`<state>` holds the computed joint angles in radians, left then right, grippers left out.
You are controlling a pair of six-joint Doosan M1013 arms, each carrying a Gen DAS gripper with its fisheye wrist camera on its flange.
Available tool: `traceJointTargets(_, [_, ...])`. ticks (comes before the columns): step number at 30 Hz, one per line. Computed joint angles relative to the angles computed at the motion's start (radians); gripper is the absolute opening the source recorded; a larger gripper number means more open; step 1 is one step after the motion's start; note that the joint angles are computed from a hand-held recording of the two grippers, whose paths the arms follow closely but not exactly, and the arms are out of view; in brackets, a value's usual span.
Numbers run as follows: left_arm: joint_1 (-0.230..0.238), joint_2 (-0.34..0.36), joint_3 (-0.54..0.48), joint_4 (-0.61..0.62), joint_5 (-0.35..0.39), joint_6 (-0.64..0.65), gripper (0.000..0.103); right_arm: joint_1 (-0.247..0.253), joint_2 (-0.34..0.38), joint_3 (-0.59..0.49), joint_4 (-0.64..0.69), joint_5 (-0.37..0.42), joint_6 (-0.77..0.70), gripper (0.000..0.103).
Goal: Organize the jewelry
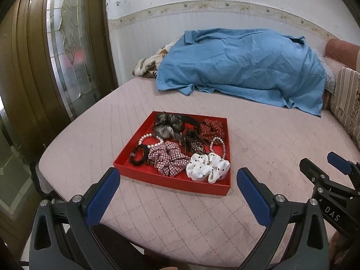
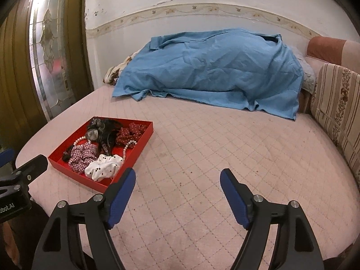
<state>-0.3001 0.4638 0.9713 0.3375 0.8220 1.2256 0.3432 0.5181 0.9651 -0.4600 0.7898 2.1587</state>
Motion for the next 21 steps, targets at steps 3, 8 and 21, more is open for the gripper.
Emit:
traceJointTargets(3, [0.004,0.004,-0.005,-0.011,0.011,0.007,0.103,0.001,0.002,-0.003,0.0,0.003,-0.001,0.082])
traceJointTargets(8, [0.009,0.012,-0.018,-0.04,0.036,0.022,0.103,0.004,0.006,-0.007,0.002,0.013,-0.01,0.082])
traceJointTargets(21, [0.017,0.024,-0.03,-0.078,0.07,0.041,0.103,0.008,0.015,-0.014,0.012,0.033,-0.033,0.083])
